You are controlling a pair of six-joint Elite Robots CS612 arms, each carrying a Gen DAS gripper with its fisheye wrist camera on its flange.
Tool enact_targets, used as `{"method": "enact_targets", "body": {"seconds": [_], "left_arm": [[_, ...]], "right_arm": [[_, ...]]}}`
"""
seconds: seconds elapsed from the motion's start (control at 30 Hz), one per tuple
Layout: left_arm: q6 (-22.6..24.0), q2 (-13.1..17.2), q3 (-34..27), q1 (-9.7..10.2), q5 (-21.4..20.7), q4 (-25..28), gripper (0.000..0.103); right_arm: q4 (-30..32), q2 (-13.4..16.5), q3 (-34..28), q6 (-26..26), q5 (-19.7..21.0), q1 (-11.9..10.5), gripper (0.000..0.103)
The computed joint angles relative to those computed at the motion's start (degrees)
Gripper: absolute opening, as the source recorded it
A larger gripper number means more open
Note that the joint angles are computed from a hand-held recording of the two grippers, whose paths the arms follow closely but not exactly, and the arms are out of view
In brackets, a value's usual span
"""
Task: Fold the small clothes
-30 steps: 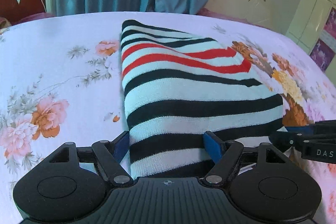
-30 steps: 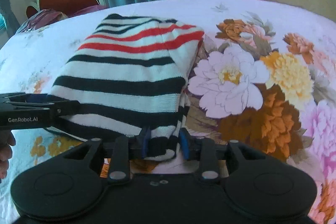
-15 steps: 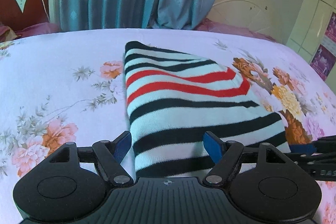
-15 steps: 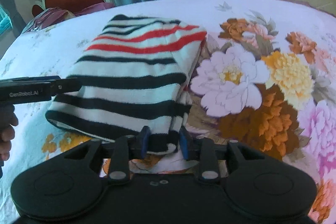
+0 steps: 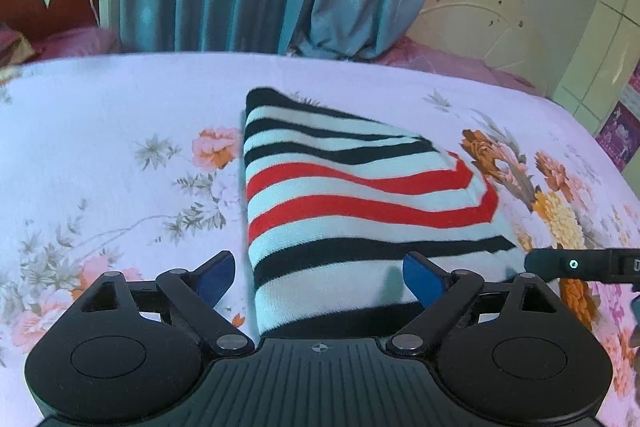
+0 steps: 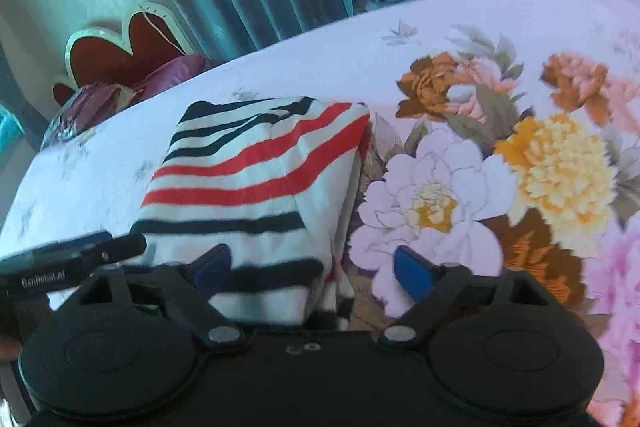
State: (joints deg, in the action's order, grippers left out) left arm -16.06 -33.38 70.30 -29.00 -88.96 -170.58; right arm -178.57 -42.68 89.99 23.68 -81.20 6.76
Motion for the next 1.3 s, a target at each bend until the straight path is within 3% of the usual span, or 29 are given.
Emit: {"method": "enact_targets", "body": {"seconds": [0.13,0.23,0.33,0.4,0.43,0.53,0.63,0.77,1.0,1.3], "left_arm": [[-2.3,1.9,-2.7,0.94,-3.3,1.9,0.090],[-4.7,3.5,-5.1,1.91,-8.7,3.0,0.090],[-7.3,5.0,-6.9,2.61,-12.7,4.1,0.090],[-8.8,5.8,-7.5,2.91,-14.5,3.5,0.090],[-8.5,5.9,-7.5,2.85,-14.5,3.2,0.088],[-7.9,6.0,-7.7,2.61,-14.0,2.9,0.077],[-7.2,5.5,-7.2,2.45,-13.3,2.4,0.063],[-5.2,4.2,-5.6,2.23,-12.0,0.2,0.046],[-4.2,0.1,-0.5,2.64,-9.7,-4.1,0.044],[-1.2,-6.5,8.7,6.15,-4.0,-8.1,0.044]], "right_arm": [[1.0,2.1,-2.6,2.3,2.2,-0.6,0.090],[1.7,3.6,-4.6,3.8,4.4,-1.2,0.090],[1.8,5.1,-6.0,4.9,7.7,-1.7,0.083],[0.5,6.1,-6.6,5.3,9.5,-1.9,0.070],[0.7,6.3,-7.0,4.8,10.2,-1.8,0.061],[1.1,6.6,-7.6,4.1,9.4,-1.4,0.059],[1.3,6.5,-7.8,4.1,10.7,-1.5,0.037],[-0.8,5.6,-7.0,3.3,10.3,-1.1,0.033],[-3.6,4.3,-7.0,2.2,11.8,0.1,0.033],[-3.6,7.3,-14.5,3.7,15.5,4.3,0.033]]}}
